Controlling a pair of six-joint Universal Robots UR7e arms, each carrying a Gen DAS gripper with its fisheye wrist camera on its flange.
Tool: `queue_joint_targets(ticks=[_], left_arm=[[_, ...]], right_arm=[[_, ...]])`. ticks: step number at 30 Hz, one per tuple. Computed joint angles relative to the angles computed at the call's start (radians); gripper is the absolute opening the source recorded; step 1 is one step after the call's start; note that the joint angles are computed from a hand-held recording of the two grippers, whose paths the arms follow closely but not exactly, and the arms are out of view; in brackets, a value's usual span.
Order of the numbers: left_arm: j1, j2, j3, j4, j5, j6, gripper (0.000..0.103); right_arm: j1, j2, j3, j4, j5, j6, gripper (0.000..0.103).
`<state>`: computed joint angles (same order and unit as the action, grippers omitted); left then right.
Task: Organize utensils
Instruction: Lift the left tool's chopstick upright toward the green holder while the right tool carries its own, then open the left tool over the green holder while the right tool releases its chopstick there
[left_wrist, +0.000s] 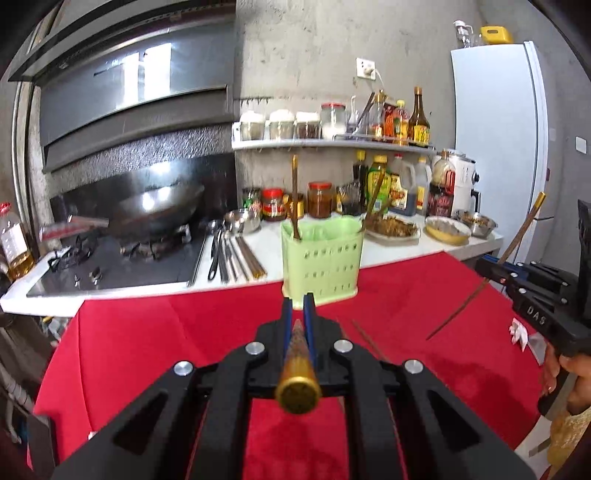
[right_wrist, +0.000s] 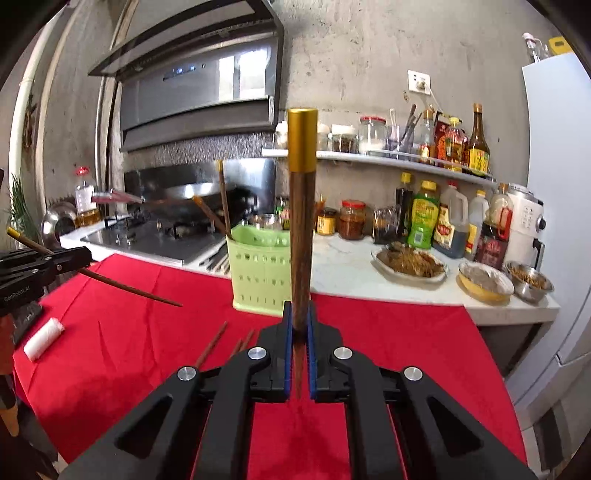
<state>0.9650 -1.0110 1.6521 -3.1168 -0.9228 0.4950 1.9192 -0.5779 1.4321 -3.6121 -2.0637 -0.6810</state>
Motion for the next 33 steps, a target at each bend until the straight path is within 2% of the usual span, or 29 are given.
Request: queue_joint_targets(ticks=[12,17,22,26,33], left_arm=[[-0.019,0.195,-0.353,0.096,0.018,0.049,0.007],[-0.007,0.272,-0.533,0.282,0.011,0.0,0.007],[-0.006,0.382,-0.758,0.496,0.07,-0.016,0.007],[0.008,0.427,-0.837,0.603,0.074,-0.047,0.007],[0.03,0.498,-0.96,0.774,0.094,-0.092,0.007]], right_arm=[[0.015,0.141,-0.399,0.159,0.103,-0.071,0.006],[0.01,0.196,-0.542,0.268,0.127,-0.048,0.007],[0.015,0.3,-0.776,0.429,0.083,-0.06,0.007],[0.008,0.363,-0.905,0.532,0.046,-0.074,0.007],[-0.005,0.449,-1.081,0.696,-0.012,-0.04,0.007]])
